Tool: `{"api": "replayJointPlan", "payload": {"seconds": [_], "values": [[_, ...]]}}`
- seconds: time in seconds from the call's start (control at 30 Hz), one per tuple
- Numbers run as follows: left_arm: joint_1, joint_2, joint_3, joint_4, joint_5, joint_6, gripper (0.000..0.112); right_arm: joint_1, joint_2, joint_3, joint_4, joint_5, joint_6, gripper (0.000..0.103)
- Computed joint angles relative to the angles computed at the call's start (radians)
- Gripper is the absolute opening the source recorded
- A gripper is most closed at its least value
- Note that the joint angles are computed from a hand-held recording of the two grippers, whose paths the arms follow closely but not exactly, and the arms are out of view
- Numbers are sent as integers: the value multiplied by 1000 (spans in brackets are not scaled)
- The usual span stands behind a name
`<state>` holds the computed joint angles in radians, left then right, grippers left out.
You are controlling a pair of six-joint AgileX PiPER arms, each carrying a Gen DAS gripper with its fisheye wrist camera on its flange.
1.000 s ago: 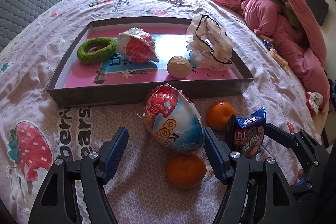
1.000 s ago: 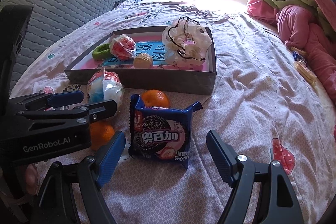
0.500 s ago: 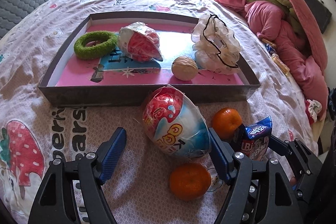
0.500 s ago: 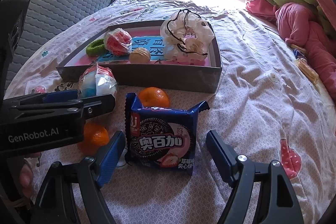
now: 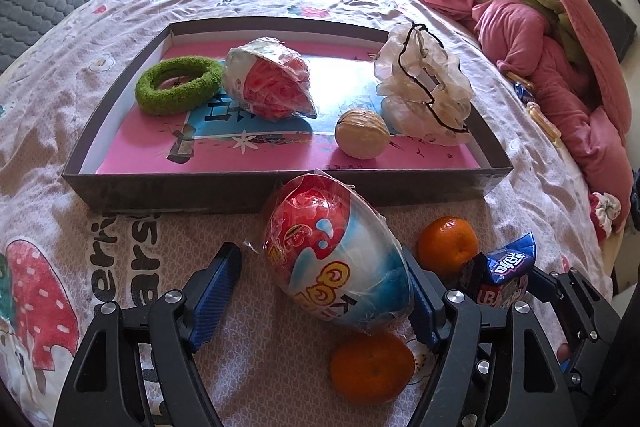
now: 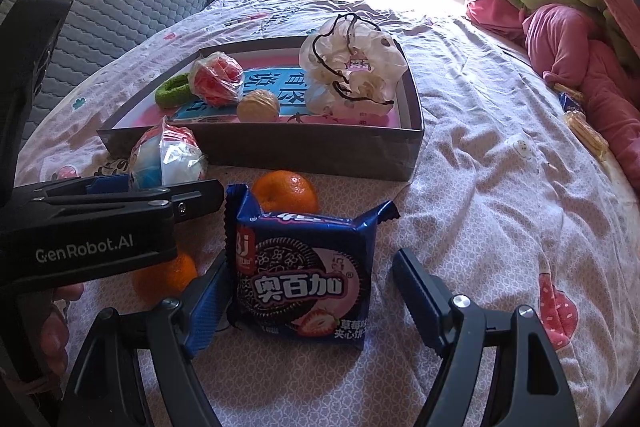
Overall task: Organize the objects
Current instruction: 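Move left gripper to the large foil egg while right gripper approaches the blue cookie packet, then close left gripper on the foil egg while right gripper closes on the cookie packet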
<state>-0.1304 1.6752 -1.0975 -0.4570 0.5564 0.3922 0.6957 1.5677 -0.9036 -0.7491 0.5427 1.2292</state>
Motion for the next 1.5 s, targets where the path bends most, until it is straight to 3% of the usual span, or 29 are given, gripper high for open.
{"api": "replayJointPlan", "payload": {"seconds": [0.17, 0.3, 0.53, 1.5], "values": [[2, 12, -9, -11, -4, 4, 76, 10, 11, -9, -17, 18, 13, 74], [-6, 8, -4, 15, -17, -16, 65, 15, 10, -12, -20, 29, 12, 64], [-2, -4, 5, 15, -16, -5, 58, 24, 11, -19, -10, 47, 2, 57], [23, -200, 78, 36, 28, -7, 58, 112, -99, -21, -59, 144, 65, 55]]}}
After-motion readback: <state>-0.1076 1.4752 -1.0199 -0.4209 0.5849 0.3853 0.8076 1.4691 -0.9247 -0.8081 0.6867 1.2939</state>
